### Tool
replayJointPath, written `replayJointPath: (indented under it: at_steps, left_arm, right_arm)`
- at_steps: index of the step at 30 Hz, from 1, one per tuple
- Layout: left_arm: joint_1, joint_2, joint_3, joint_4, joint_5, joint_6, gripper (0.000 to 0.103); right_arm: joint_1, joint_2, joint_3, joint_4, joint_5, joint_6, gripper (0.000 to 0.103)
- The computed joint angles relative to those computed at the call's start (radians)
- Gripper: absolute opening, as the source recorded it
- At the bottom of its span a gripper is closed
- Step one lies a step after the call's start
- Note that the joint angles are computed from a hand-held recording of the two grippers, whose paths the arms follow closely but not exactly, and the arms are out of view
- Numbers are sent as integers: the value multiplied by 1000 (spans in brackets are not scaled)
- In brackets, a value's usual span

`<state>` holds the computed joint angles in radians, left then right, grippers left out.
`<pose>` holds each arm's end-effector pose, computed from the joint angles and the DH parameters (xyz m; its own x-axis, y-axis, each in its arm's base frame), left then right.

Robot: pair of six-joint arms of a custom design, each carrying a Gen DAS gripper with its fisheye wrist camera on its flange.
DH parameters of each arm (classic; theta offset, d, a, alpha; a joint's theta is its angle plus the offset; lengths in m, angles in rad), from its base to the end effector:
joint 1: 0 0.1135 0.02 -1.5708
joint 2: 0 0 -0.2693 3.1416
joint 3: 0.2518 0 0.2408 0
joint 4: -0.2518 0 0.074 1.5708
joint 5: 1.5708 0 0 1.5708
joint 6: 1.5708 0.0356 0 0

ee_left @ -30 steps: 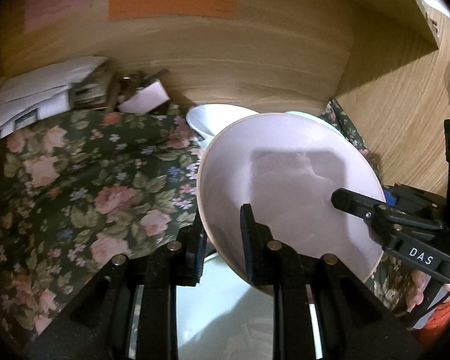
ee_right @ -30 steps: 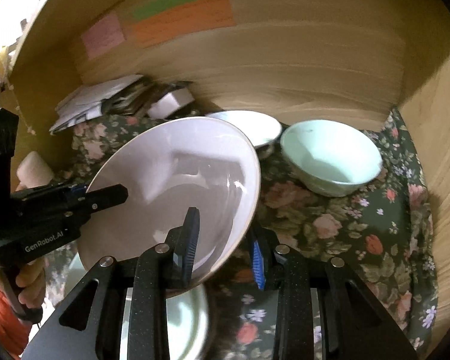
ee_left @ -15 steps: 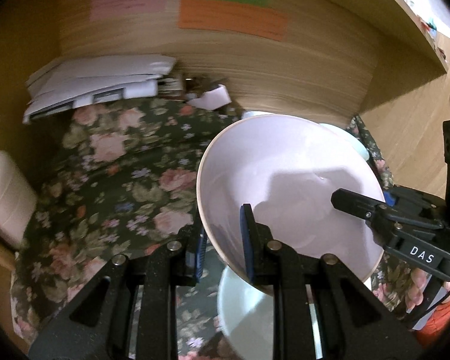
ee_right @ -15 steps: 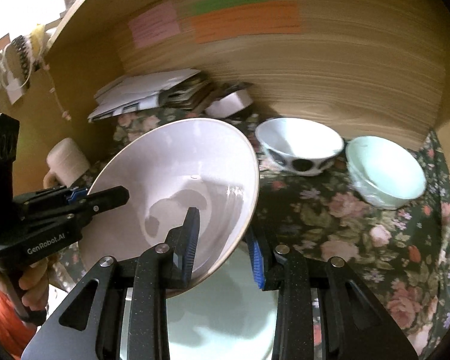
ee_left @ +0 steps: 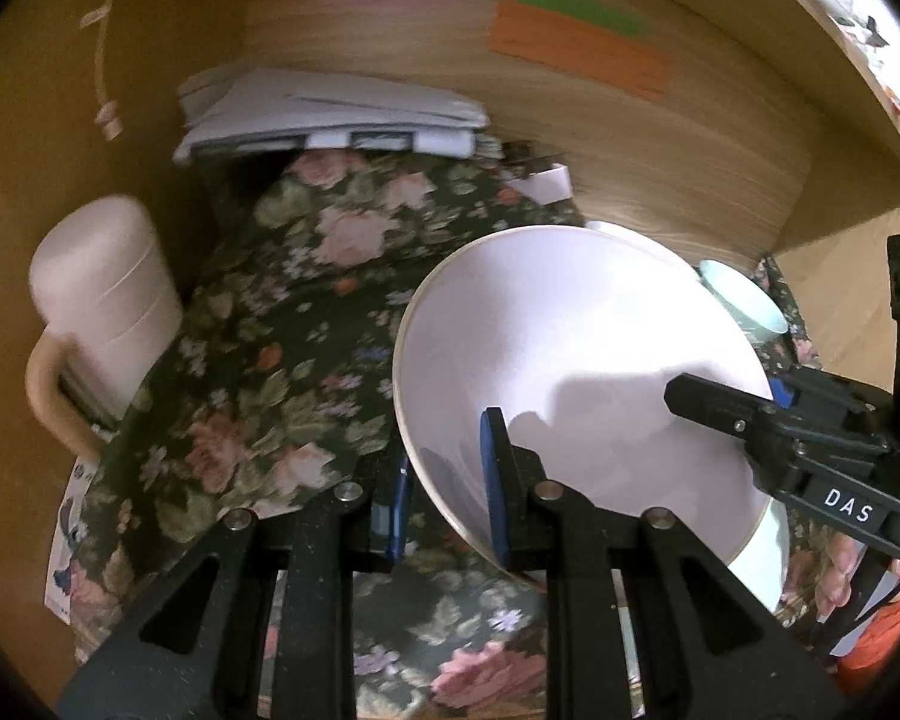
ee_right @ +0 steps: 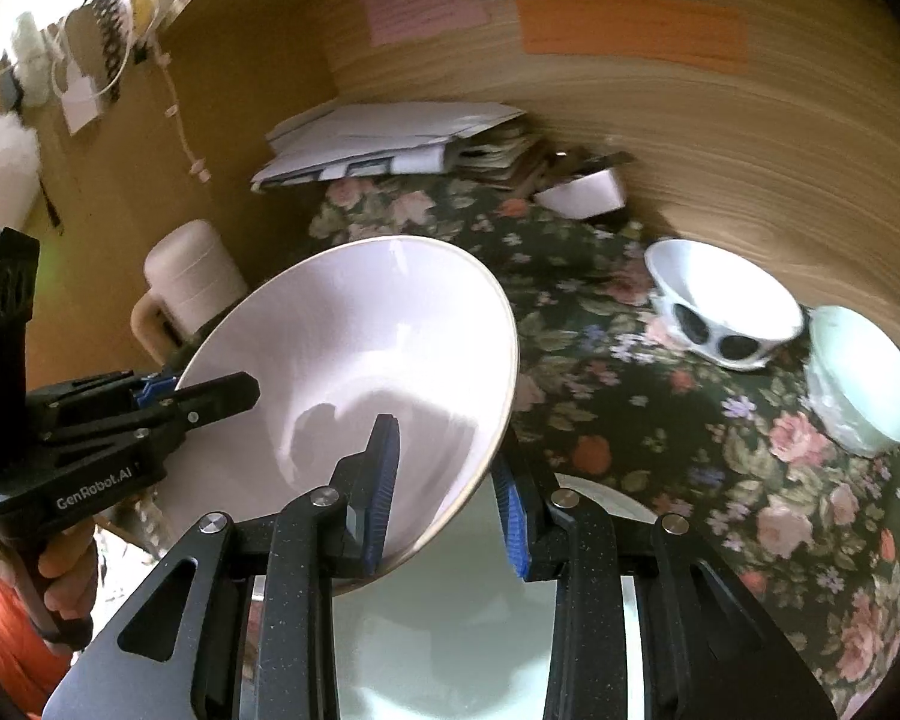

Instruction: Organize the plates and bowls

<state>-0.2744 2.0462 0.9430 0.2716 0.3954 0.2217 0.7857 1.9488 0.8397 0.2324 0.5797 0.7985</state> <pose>0.3562 -0.1145 0.0928 -0.5840 0.3752 -0.7198 0.6440 0.7539 -0.1295 0.2565 0.2291 0.1020 -0.6256 0.2218 -0.7480 0.1491 0.9751 0.1644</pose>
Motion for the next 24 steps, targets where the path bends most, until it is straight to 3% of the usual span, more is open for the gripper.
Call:
replayJointPath:
  at_steps: [24]
  left_arm:
    - [158,165,126,-96,18,49,21]
  right_arm:
    - [-79,295,349,-128,-215,-119,28]
